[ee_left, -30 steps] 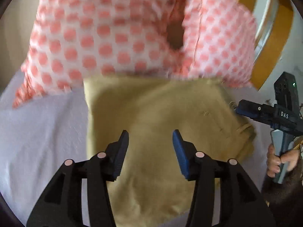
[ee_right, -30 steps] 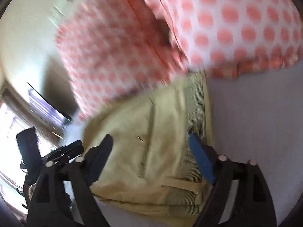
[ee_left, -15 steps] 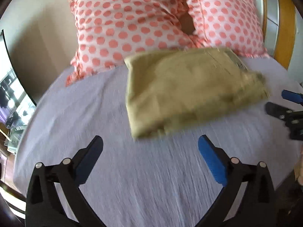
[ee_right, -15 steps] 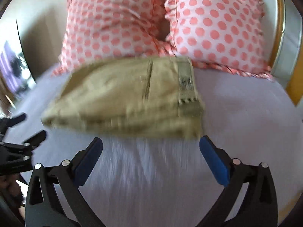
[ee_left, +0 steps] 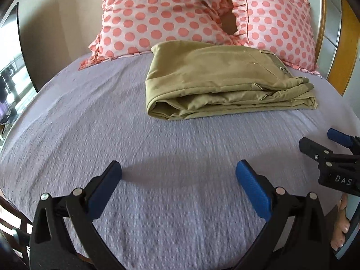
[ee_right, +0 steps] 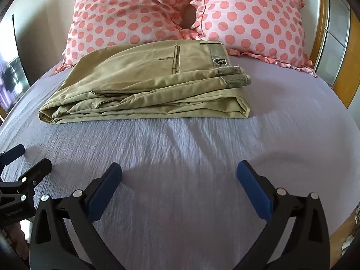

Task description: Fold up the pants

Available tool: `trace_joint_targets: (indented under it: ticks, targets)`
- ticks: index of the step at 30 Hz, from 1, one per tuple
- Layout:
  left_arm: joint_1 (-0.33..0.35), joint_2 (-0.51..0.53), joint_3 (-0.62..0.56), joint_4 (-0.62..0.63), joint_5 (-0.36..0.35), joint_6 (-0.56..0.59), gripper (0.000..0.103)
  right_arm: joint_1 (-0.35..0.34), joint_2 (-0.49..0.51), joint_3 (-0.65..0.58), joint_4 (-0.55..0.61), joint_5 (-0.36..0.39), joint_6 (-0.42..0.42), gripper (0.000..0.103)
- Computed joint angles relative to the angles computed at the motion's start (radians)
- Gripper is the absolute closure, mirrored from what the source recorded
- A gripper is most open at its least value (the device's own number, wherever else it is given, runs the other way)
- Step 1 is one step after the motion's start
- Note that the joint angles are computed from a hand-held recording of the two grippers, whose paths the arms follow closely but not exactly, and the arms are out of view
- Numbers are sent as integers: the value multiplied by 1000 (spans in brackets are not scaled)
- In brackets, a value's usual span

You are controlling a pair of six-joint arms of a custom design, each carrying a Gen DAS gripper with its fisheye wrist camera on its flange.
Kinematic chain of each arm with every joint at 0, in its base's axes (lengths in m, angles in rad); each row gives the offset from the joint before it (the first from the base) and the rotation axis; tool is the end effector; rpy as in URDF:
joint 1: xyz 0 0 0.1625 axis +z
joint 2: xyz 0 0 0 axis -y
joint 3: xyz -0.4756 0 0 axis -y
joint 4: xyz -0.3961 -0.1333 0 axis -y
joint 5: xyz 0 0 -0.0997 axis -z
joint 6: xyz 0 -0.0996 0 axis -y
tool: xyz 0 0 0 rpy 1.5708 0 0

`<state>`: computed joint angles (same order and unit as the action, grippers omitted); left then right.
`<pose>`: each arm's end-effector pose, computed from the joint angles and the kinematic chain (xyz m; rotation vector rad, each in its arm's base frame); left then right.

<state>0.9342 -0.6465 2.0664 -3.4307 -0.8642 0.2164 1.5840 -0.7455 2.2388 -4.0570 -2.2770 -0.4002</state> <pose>-0.1747 -0.5693 0.0313 0.8281 2.3101 -0.7230 0.0752 -0.4971 0.1323 0.0207 -2.1439 0.9687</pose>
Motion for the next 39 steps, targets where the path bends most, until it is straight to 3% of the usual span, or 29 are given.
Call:
trace_joint_targets:
  ticks: [39]
  targets:
    - [0,1,3,-12,-5,9,2,3,7,-9,-3,-12,7,1]
